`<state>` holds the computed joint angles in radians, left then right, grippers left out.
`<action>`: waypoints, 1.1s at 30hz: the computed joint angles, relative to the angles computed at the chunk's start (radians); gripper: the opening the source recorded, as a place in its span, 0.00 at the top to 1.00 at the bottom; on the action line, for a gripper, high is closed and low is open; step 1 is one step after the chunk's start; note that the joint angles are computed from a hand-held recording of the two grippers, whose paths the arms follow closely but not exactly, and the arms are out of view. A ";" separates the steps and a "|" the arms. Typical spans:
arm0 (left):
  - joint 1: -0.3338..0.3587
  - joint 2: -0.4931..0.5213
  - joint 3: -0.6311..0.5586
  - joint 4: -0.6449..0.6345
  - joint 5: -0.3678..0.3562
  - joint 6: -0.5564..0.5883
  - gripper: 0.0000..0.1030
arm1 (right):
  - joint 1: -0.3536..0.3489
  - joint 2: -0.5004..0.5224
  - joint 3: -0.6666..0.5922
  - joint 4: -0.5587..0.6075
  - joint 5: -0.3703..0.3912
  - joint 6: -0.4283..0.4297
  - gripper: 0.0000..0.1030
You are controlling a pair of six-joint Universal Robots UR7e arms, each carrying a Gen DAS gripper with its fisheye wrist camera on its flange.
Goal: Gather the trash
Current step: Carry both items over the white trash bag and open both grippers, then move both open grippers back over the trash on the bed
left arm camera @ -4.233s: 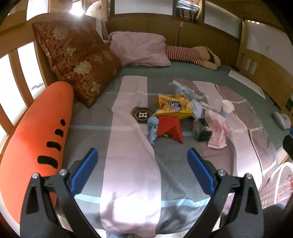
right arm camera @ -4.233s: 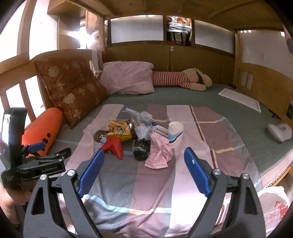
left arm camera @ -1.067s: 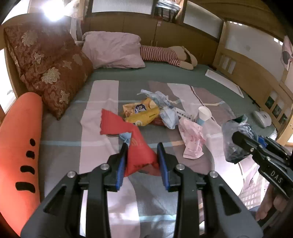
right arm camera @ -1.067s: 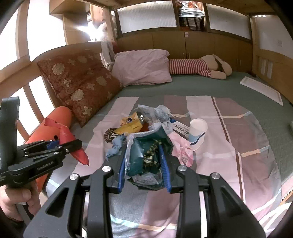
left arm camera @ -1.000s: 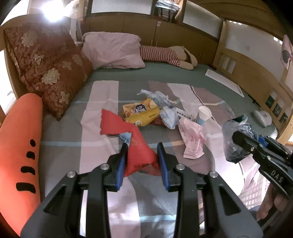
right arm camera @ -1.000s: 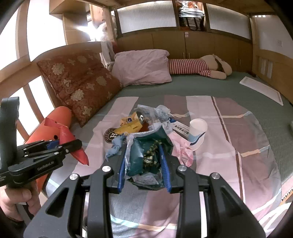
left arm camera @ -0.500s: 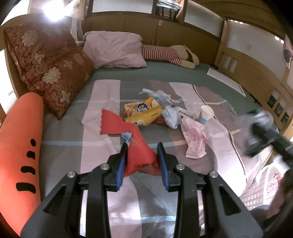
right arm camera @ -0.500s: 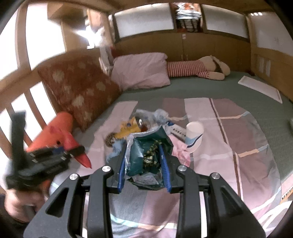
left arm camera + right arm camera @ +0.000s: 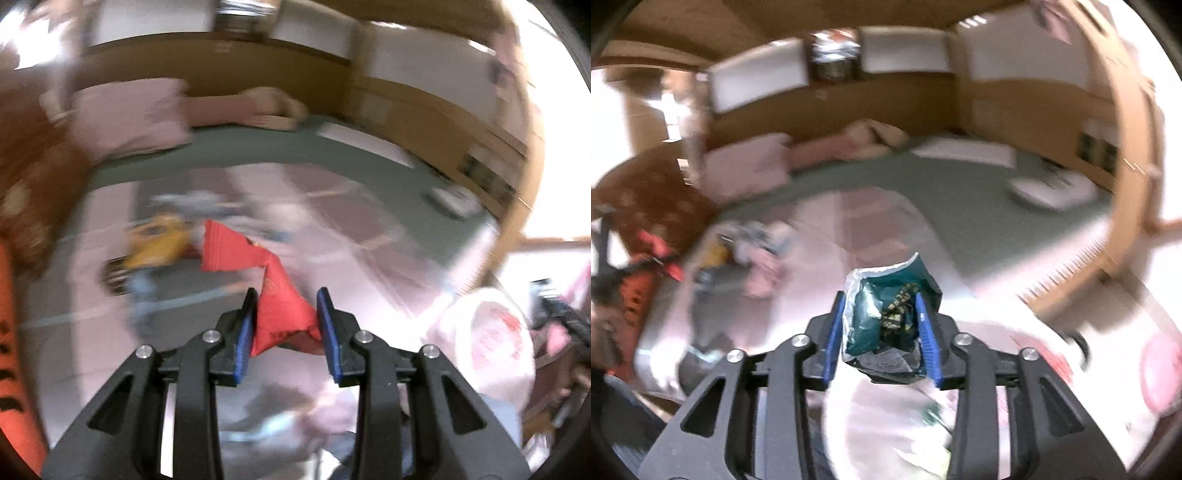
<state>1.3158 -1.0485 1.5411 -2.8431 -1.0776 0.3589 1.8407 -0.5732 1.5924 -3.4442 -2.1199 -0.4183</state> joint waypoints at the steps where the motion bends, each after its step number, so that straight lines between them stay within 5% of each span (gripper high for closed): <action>1: -0.020 0.006 0.007 0.023 -0.018 0.002 0.68 | -0.014 -0.006 0.018 0.007 -0.052 0.013 0.25; 3: -0.068 0.028 0.018 0.075 -0.064 -0.003 0.68 | -0.033 -0.012 0.040 0.018 -0.155 0.039 0.23; 7: -0.154 0.099 0.001 0.201 -0.153 -0.034 0.67 | -0.029 -0.076 0.109 -0.144 -0.121 0.077 0.23; 10: -0.203 0.157 -0.006 0.235 -0.195 -0.035 0.58 | 0.011 -0.169 0.156 -0.209 -0.031 0.199 0.14; 13: -0.225 0.212 -0.028 0.260 -0.204 -0.039 0.06 | 0.052 -0.255 0.203 -0.272 0.156 0.322 0.04; 16: -0.223 0.257 -0.070 0.310 -0.160 -0.085 0.04 | 0.102 -0.278 0.197 -0.291 0.295 0.348 0.03; 19: -0.188 0.213 -0.064 0.289 -0.138 -0.118 0.04 | 0.149 -0.260 0.159 -0.247 0.348 0.405 0.03; 23: -0.133 0.117 -0.031 0.200 0.023 -0.104 0.04 | 0.217 -0.190 0.032 -0.011 0.267 0.576 0.03; 27: -0.064 0.036 0.007 0.036 0.236 -0.025 0.04 | 0.255 -0.111 -0.107 0.263 0.294 0.628 0.03; 30: 0.000 -0.018 0.016 -0.068 0.338 -0.033 0.03 | 0.265 -0.058 -0.220 0.503 0.386 0.641 0.03; 33: 0.054 -0.048 0.019 -0.108 0.375 -0.074 0.03 | 0.248 -0.016 -0.317 0.662 0.563 0.650 0.03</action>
